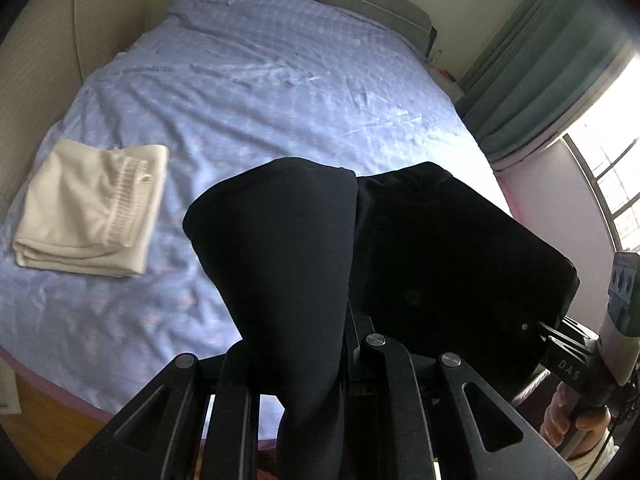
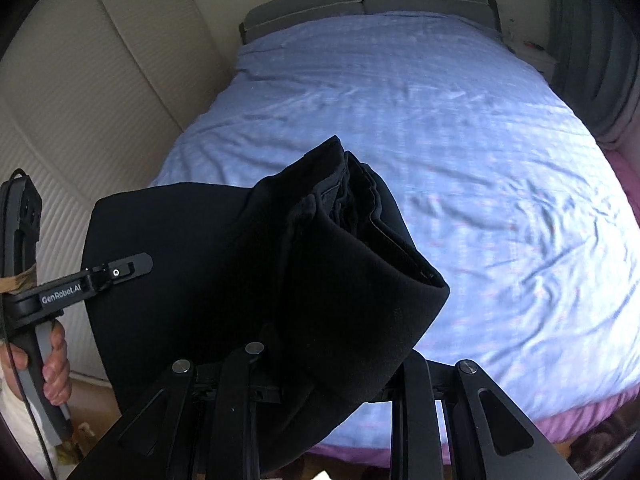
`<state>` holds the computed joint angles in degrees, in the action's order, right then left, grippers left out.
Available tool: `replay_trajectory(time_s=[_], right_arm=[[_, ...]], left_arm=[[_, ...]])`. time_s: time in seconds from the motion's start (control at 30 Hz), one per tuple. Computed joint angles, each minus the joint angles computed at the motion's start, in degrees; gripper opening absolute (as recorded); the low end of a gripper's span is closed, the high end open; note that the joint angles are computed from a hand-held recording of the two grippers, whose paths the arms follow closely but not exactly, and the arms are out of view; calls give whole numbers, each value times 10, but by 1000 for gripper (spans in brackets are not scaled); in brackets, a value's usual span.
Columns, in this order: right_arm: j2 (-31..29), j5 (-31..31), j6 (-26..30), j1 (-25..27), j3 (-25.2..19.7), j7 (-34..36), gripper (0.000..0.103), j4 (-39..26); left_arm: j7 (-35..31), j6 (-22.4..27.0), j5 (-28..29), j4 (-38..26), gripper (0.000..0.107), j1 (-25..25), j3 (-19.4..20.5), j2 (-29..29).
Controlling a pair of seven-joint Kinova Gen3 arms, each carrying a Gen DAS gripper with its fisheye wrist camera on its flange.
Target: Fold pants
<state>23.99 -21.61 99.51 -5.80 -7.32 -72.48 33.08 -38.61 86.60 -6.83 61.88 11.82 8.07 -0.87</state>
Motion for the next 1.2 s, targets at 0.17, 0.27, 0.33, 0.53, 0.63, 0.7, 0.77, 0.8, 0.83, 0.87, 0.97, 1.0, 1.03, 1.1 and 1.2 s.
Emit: replay_trajectory(time_s=[0.17, 0.27, 0.33, 0.53, 0.63, 0.7, 0.77, 0.8, 0.83, 0.87, 0.97, 1.0, 1.03, 1.1, 1.2], right_arm=[[-85, 31, -70, -73, -9, -85, 25, 133], [-115, 37, -91, -110, -10, -113, 25, 176], [-117, 45, -87, -132, -17, -120, 25, 176], [-109, 41, -84, -176, -30, -132, 25, 170], [-103, 46, -87, -206, -38, -147, 25, 163], [-95, 58, -85, -234, -43, -167, 25, 149], [-75, 73, -83, -264, -45, -190, 25, 123], [-67, 79, -78, -276, -44, -199, 25, 108], [-57, 91, -76, -295, -43, -214, 25, 95], [-47, 103, -75, -314, -42, -228, 25, 79], [-4, 139, -59, -375, -28, -285, 25, 16], [7, 143, -56, -391, -20, -302, 25, 0], [24, 156, -49, -406, -20, -319, 25, -26], [53, 174, -35, -438, -9, -342, 25, -71], [105, 189, -22, -473, 14, -383, 25, -151]], left_arm=[[-116, 17, 94, 72, 16, -130, -8, -80], [-177, 32, 146, 108, 16, -210, -15, -121], [-210, 39, 178, 132, 16, -263, -26, -149], [-312, 91, 250, 163, 16, -422, -54, -198], [-381, 115, 272, 161, 16, -502, -62, -206], [-428, 132, 295, 158, 16, -555, -75, -205], [-475, 143, 314, 159, 16, -597, -91, -196], [-498, 143, 317, 160, 16, -603, -106, -186], [-521, 144, 320, 160, 16, -607, -119, -176], [-545, 144, 325, 159, 16, -604, -139, -164], [-614, 154, 332, 136, 16, -579, -204, -107], [-638, 159, 336, 121, 16, -562, -231, -85], [-661, 160, 337, 106, 16, -544, -254, -66], [-708, 161, 351, 78, 16, -540, -281, -27], [-777, 175, 384, 26, 16, -586, -272, 41]])
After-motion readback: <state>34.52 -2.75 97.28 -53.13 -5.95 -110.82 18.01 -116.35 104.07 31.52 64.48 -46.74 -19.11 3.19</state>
